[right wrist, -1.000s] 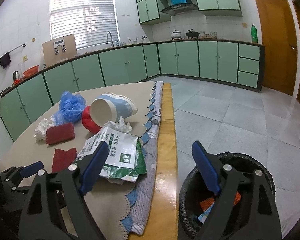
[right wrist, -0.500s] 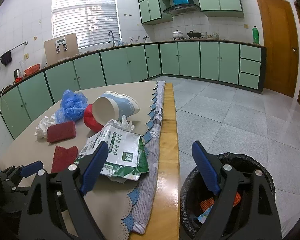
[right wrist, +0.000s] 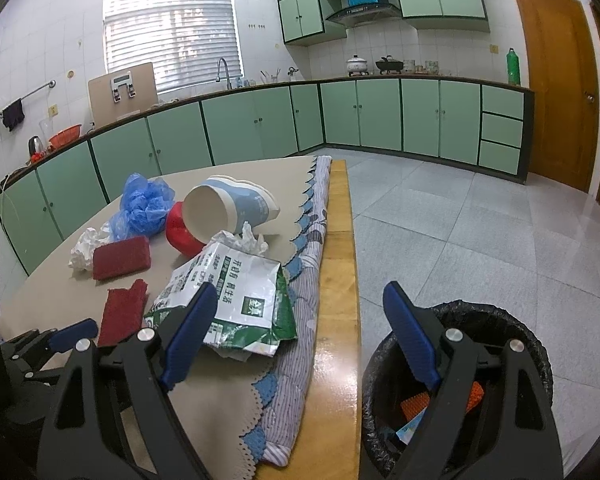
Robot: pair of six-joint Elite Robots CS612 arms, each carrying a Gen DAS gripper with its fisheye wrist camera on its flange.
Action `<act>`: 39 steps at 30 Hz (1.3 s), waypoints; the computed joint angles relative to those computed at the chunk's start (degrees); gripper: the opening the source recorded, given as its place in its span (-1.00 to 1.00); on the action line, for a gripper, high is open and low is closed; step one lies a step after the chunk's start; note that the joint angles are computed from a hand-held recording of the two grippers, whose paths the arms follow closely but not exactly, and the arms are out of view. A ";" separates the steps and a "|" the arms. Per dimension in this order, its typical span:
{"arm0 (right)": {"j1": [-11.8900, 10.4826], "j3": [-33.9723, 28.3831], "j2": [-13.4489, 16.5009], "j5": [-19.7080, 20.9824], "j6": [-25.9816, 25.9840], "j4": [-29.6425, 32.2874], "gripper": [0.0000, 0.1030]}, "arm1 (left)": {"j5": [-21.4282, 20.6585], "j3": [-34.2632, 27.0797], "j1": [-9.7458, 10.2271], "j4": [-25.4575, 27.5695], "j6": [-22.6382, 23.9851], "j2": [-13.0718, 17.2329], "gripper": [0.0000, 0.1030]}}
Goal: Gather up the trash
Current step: 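Lower the left tool onto the red scouring pad, then close the left tool on the red scouring pad and lift it, then grasp the blue-and-white paper cup with the right tool while left holds the pad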
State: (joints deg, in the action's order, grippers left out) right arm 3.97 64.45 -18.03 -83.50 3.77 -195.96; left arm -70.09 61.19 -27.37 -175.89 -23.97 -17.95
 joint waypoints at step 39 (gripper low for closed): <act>2.88 -18.78 6.23 -0.03 2.66 11.73 0.57 | 3.38 -6.68 2.77 -7.68 5.19 1.76 -0.07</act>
State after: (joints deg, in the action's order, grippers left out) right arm 6.85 45.67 -11.80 -83.53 6.44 -184.23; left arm -66.71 54.52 -24.60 -183.57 -18.78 -16.19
